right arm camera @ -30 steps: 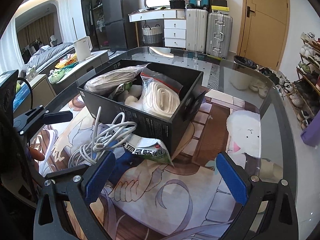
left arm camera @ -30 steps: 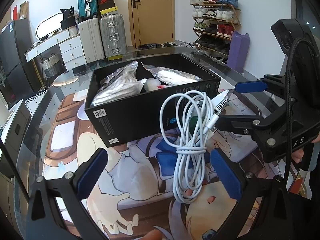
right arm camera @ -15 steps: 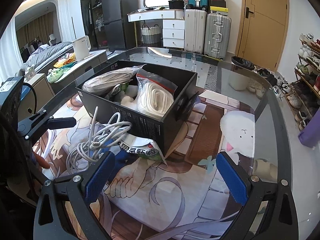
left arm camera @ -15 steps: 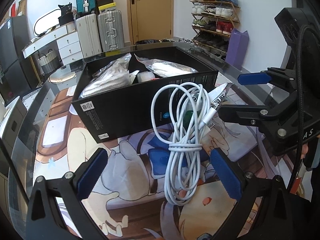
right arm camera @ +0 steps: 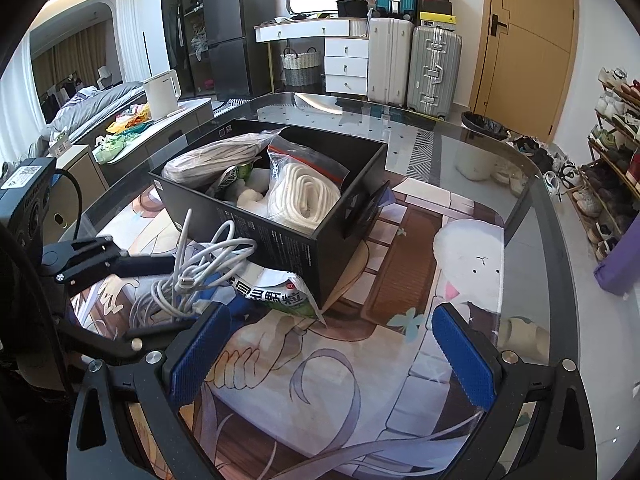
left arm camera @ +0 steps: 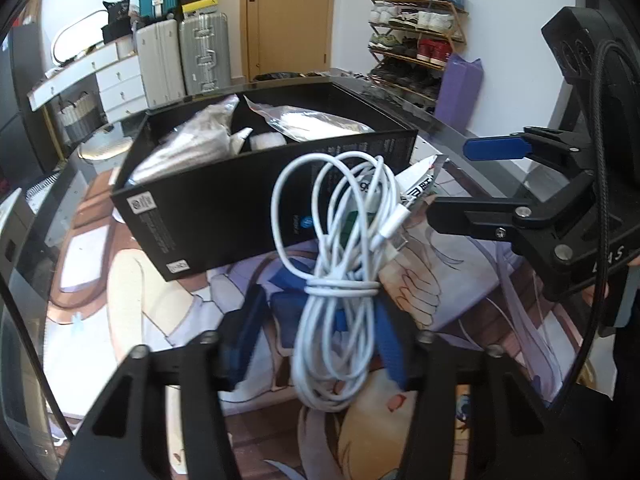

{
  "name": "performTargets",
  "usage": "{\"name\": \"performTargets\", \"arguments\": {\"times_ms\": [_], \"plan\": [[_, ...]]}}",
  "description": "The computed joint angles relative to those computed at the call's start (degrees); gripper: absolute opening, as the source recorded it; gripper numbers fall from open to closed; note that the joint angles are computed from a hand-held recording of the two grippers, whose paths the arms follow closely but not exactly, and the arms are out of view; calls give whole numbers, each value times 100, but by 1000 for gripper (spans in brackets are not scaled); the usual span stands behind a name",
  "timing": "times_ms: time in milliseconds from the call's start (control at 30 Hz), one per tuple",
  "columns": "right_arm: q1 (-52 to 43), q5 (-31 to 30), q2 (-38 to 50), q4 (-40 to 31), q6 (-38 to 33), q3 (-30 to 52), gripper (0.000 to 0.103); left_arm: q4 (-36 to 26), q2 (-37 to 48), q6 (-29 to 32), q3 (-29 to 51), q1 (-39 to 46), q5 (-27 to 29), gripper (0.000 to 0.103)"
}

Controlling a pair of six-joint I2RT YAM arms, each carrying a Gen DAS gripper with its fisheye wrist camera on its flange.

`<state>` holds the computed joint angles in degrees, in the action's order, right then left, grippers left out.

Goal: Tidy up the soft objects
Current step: 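Lift the white cable with the left tool while the right tool grips the green-labelled packet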

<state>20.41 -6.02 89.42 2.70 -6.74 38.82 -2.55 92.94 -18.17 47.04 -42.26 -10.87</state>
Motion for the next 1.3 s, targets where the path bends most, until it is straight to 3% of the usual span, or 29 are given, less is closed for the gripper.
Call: {"name": "performTargets", "arguments": {"times_ms": [67, 467, 1300], "plan": [[-2, -9, -4, 17, -5, -22, 102, 33, -17, 7, -21, -20, 57, 33], [55, -16, 80, 23, 1, -11, 102, 167, -274, 72, -204, -20, 191, 20], [219, -129, 517, 92, 152, 164, 102, 311, -917, 237, -522, 359, 590, 13]]}}
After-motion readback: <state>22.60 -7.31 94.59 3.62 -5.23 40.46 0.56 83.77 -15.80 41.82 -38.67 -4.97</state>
